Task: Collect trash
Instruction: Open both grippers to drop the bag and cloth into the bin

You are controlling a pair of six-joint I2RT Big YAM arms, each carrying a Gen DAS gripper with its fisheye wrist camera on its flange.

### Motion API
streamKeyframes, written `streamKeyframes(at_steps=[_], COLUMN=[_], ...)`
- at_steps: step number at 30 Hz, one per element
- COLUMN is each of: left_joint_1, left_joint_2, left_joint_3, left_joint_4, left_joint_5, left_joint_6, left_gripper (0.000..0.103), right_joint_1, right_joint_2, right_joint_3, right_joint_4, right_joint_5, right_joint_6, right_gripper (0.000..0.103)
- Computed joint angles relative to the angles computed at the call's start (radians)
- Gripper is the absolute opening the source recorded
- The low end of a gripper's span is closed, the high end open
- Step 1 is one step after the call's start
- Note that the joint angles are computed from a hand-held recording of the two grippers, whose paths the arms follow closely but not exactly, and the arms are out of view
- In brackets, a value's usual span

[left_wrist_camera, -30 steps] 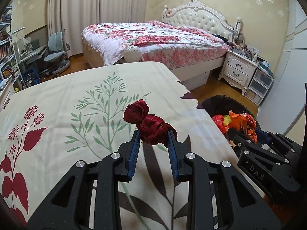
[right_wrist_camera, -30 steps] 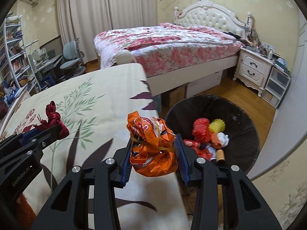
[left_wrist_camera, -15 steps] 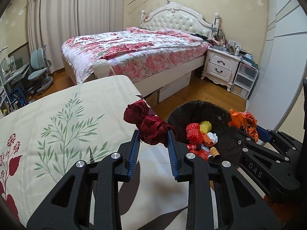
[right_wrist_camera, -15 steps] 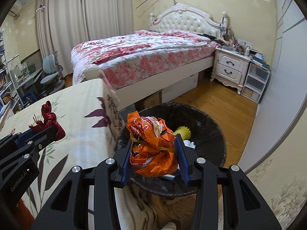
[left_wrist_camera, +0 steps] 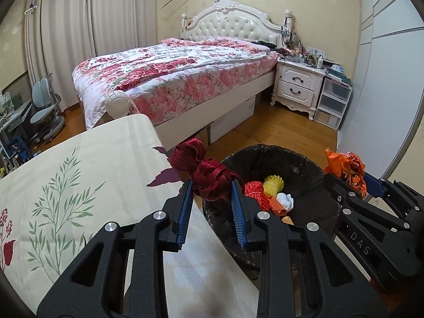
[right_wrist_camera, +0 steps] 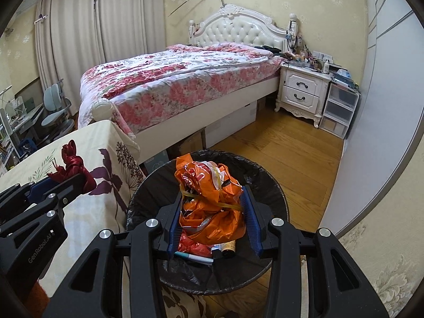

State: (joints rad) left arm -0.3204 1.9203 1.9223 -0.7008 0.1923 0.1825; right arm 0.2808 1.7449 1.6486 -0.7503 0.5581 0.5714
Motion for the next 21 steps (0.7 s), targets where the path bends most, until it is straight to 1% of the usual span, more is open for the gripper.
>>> streamKeyframes(at_steps=[6, 11, 21], left_joint_1=[-0.021, -0.028, -0.043], left_joint_2=[0.060, 0.103, 0.144], left_joint_3=[0.072, 0.125, 0.181], left_joint_4=[-0.029, -0.063, -0.093], left_joint_5=[-0.025, -0.037, -0.052], left_joint_6=[-0.002, 0.003, 0.015], left_gripper=[0.028, 0.028, 0.029], right_joint_1=[-0.026, -0.040, -0.055], right_joint_2=[0.007, 0.028, 0.045], right_joint_3=[-0.008, 0.009, 0.015], right_joint_4=[0.009, 0.000, -0.011], right_joint_5=[-0.019, -0.029, -0.036], right_joint_6=[0.016, 0.026, 0.042], right_gripper=[0.041, 0.041, 0.041])
